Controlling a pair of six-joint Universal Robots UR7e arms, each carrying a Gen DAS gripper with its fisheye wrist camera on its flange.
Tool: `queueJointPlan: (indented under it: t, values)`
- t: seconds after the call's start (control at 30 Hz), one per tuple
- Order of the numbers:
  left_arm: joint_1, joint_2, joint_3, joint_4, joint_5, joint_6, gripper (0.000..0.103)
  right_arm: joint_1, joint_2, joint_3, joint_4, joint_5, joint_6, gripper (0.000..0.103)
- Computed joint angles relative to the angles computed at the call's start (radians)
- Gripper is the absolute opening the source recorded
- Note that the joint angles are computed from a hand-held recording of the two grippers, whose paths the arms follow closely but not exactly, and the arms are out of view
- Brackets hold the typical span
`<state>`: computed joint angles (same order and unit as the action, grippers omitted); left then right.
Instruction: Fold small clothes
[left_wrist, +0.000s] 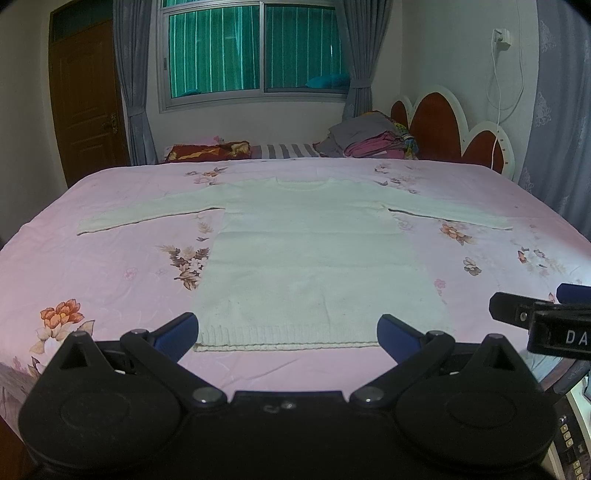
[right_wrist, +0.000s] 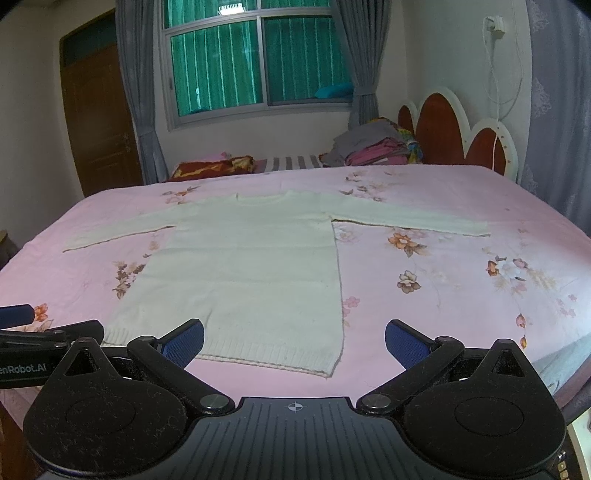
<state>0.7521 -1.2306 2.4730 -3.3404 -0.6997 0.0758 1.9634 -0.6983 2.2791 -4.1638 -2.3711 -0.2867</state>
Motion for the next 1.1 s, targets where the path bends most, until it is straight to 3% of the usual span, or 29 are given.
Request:
queueJointPlan:
  t: [0.7, 1.1]
  values:
    - [0.007, 0.007, -0.002, 0.007, -0.004, -0.008, 0.103, -0.005, 0.0, 0.005, 0.001, 0.002, 0.008, 0.103]
    - [0.073, 0.076, -0.1, -0.042, -0.058, 0.097, 0.103, -0.043, -0.001, -0.047, 0.014, 0.033, -0.025, 0.103]
